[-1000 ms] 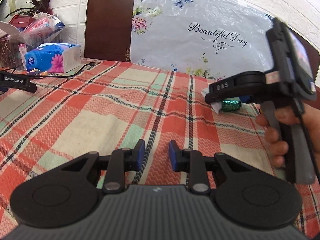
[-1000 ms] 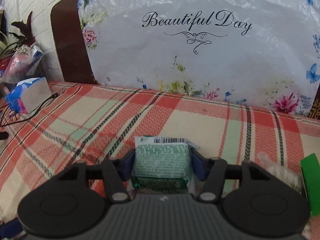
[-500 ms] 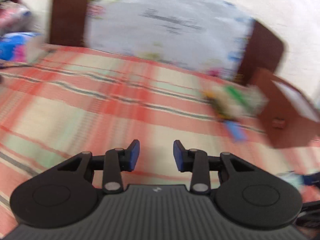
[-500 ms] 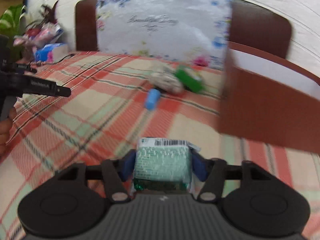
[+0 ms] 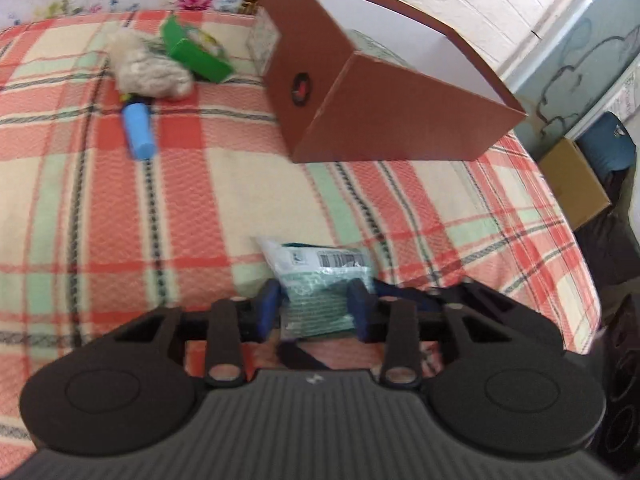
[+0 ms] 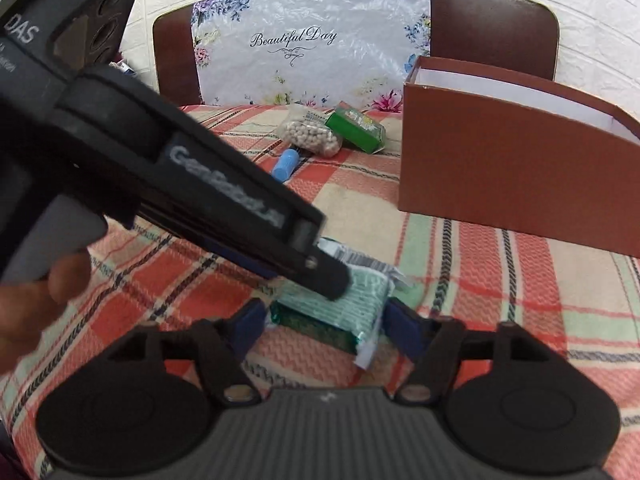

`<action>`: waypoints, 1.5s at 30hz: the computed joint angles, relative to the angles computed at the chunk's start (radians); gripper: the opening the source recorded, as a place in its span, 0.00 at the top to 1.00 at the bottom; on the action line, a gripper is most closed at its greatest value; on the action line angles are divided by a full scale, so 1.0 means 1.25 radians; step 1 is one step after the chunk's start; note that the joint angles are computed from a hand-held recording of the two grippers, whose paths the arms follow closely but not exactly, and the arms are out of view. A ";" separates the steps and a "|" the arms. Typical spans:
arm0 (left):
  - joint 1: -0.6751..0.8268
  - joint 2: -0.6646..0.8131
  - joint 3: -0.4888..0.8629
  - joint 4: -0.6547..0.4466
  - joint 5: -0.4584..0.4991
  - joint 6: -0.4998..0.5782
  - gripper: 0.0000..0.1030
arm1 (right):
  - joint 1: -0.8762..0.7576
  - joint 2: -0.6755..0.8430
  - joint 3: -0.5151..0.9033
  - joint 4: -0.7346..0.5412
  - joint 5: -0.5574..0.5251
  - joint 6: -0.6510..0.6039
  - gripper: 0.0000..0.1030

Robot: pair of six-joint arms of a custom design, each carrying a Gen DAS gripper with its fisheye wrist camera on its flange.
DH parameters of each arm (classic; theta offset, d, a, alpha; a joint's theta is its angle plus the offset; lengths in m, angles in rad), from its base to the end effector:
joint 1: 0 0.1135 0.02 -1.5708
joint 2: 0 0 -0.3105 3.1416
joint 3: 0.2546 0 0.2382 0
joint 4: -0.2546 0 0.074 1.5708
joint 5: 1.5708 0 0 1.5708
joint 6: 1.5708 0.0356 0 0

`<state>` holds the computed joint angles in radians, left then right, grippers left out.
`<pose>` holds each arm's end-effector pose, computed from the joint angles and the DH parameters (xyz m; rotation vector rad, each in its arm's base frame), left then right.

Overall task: Organize objects
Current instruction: 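Carry the green-wrapped package into the brown box and release, then grasp the clear bag of white beads with the right gripper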

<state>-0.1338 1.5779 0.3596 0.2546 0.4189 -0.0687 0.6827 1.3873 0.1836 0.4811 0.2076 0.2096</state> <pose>0.2150 -0.0435 0.1409 0.2492 2.5076 -0.6114 0.1472 0.1102 0.1532 -0.4306 2.2443 0.2302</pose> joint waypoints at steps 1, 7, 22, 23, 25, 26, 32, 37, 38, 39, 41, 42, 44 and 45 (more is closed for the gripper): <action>-0.014 -0.020 0.020 -0.034 -0.012 -0.008 0.69 | -0.004 0.001 0.003 0.005 0.003 -0.002 0.45; -0.093 -0.175 0.199 -0.163 -0.037 -0.021 0.70 | -0.093 -0.189 0.055 -0.025 0.030 -0.101 0.52; -0.138 0.088 0.394 -0.086 -0.172 -0.050 0.68 | -0.398 0.083 0.179 0.163 -0.105 -0.134 0.25; -0.134 0.068 0.378 -0.081 -0.181 -0.044 0.68 | -0.396 0.071 0.163 0.176 -0.094 -0.124 0.25; -0.128 0.025 0.344 -0.077 -0.203 -0.018 0.68 | -0.398 0.042 0.134 0.194 -0.080 -0.097 0.26; -0.131 0.000 0.325 -0.078 -0.230 -0.002 0.68 | -0.401 0.022 0.122 0.195 -0.079 -0.078 0.26; -0.097 -0.105 0.214 -0.067 -0.292 0.043 0.68 | -0.407 -0.117 0.058 0.133 -0.096 0.022 0.37; -0.003 -0.140 0.142 -0.061 -0.278 0.070 0.68 | -0.267 -0.240 0.040 -0.005 -0.037 0.065 0.48; 0.026 -0.142 0.131 -0.058 -0.266 0.078 0.68 | -0.229 -0.233 0.043 -0.013 -0.018 0.066 0.51; 0.050 -0.142 0.120 -0.049 -0.260 0.083 0.68 | -0.179 -0.224 0.051 -0.029 0.010 0.070 0.53; 0.107 -0.138 0.102 -0.035 -0.239 0.101 0.68 | -0.096 -0.189 0.070 -0.040 0.053 0.076 0.54; 0.139 -0.135 0.093 -0.027 -0.223 0.111 0.67 | -0.057 -0.172 0.079 -0.044 0.074 0.080 0.54; 0.214 -0.119 0.058 0.030 -0.193 0.142 0.67 | -0.001 -0.122 0.101 -0.037 0.093 0.080 0.54; 0.249 -0.102 0.034 0.073 -0.187 0.158 0.64 | 0.022 -0.097 0.113 -0.038 0.099 0.080 0.54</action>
<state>0.1774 1.4503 0.4022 0.3462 0.1856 0.1285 0.7104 1.2663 0.3249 0.4340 0.3316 0.3101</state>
